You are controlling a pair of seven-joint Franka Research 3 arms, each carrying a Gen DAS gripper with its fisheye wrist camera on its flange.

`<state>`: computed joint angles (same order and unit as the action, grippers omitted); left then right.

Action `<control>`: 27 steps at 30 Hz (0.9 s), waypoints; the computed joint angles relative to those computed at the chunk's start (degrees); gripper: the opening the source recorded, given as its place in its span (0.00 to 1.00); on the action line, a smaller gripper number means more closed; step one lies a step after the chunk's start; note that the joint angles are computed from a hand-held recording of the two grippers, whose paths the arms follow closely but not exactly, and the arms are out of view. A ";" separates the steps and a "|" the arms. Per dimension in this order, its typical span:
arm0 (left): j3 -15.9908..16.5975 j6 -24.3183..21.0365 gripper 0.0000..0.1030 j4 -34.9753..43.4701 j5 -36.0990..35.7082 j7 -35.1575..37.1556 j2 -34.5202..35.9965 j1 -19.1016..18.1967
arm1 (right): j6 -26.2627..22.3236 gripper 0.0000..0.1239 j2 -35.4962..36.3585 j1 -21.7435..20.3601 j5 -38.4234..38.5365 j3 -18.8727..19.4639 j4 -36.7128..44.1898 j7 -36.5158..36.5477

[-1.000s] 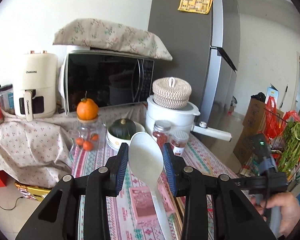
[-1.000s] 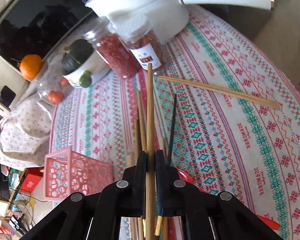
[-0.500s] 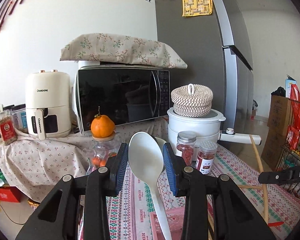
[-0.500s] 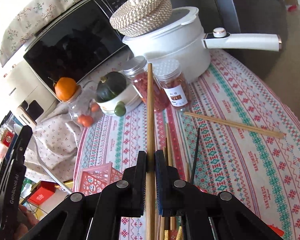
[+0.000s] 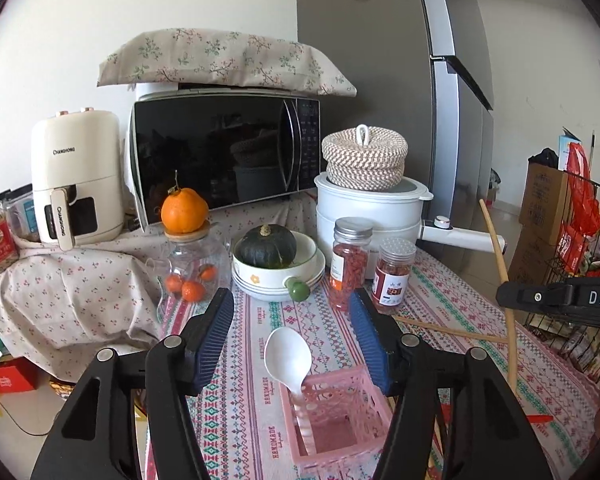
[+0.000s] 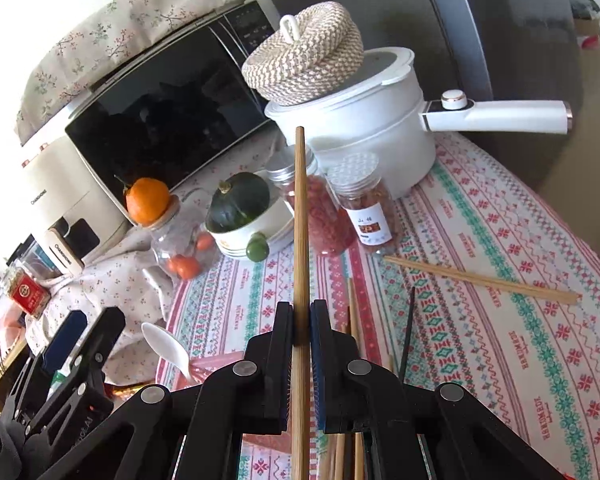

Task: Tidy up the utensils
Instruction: 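Lower the white spoon into the pink basket and open the left tool, then drop the wooden chopstick into the pink basket with the right tool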

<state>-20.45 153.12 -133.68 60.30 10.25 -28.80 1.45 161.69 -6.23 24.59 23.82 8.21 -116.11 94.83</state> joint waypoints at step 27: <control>8.94 -11.45 0.83 -5.83 -37.67 28.16 -9.25 -8.57 | 15.71 0.06 12.35 9.25 -67.60 -7.93 12.48 58.77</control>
<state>-11.51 141.67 -139.51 22.63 38.41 -38.05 -7.12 177.40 6.13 33.84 -43.78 0.28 -103.63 153.60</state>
